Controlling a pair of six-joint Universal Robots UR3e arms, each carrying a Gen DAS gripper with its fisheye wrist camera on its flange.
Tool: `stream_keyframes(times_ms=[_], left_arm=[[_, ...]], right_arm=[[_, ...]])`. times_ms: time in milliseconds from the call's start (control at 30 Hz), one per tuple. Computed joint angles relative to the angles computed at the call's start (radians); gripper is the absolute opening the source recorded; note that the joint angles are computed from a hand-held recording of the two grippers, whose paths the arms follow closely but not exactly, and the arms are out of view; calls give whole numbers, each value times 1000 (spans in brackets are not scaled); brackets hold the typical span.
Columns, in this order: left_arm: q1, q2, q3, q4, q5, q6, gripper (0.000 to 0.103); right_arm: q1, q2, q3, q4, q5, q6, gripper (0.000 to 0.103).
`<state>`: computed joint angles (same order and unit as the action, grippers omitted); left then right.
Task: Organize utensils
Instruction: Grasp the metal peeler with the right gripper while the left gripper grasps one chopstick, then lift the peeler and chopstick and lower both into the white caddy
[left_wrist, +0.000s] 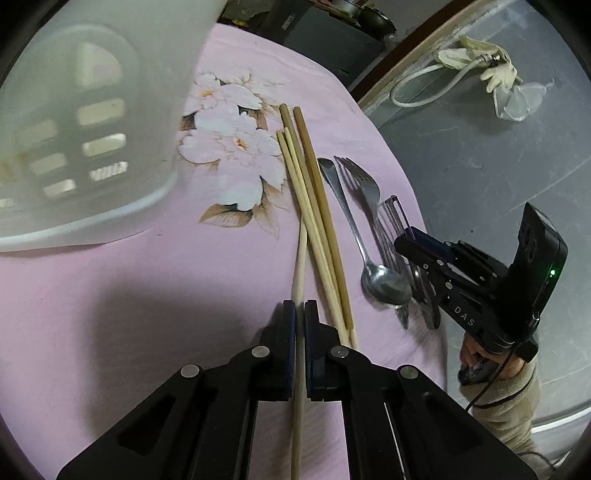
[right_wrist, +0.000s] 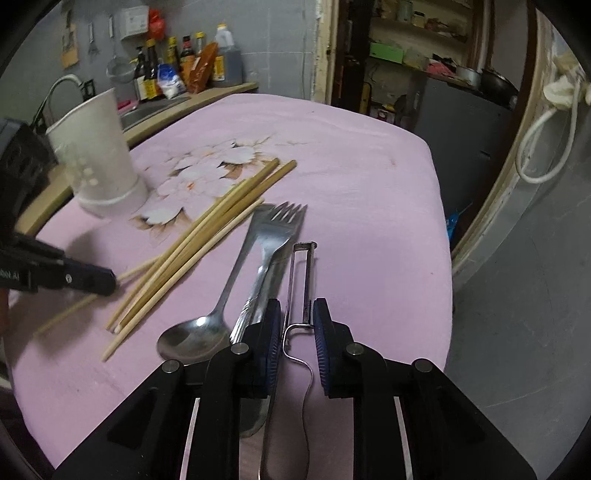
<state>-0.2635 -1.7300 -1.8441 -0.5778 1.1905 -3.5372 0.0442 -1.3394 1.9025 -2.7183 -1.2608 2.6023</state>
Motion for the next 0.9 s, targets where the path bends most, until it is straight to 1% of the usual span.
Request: stream_keyframes(times_ms=[100, 200, 267, 333, 400, 467, 533, 600, 667, 700, 800, 900], left_arm=[[-37, -31, 87, -92, 48, 35, 2], [-65, -68, 163, -160, 89, 61, 3], [-75, -79, 167, -168, 98, 75, 3], [-69, -89, 170, -165, 84, 72, 3], [-68, -88, 161, -150, 83, 63, 3], [-80, -65, 112, -86, 103, 51, 2], [-101, -44, 72, -22, 136, 52, 2], [-115, -15, 6, 73, 145, 46, 2], [-143, 20, -60, 179, 191, 31, 2], [-165, 44, -104, 255, 225, 25, 2], [-232, 89, -198, 429, 337, 10, 2], [-311, 98, -256, 599, 463, -5, 2]], right_arm=[[38, 31, -31, 10, -65, -8, 17], [44, 45, -52, 26, -76, -2, 17], [42, 50, -60, 36, -72, -2, 17], [36, 53, -60, 35, -61, 4, 16], [34, 47, -34, -3, -55, 11, 14], [24, 25, 4, -33, -32, 16, 14], [2, -16, 71, -96, 9, 26, 14], [-35, -85, 171, -193, 81, 47, 14], [-67, -153, 260, -272, 152, 72, 14], [-78, -185, 306, -323, 181, 88, 14], [-88, -257, 423, -490, 238, 144, 13], [-50, -280, 469, -631, 246, 217, 13]])
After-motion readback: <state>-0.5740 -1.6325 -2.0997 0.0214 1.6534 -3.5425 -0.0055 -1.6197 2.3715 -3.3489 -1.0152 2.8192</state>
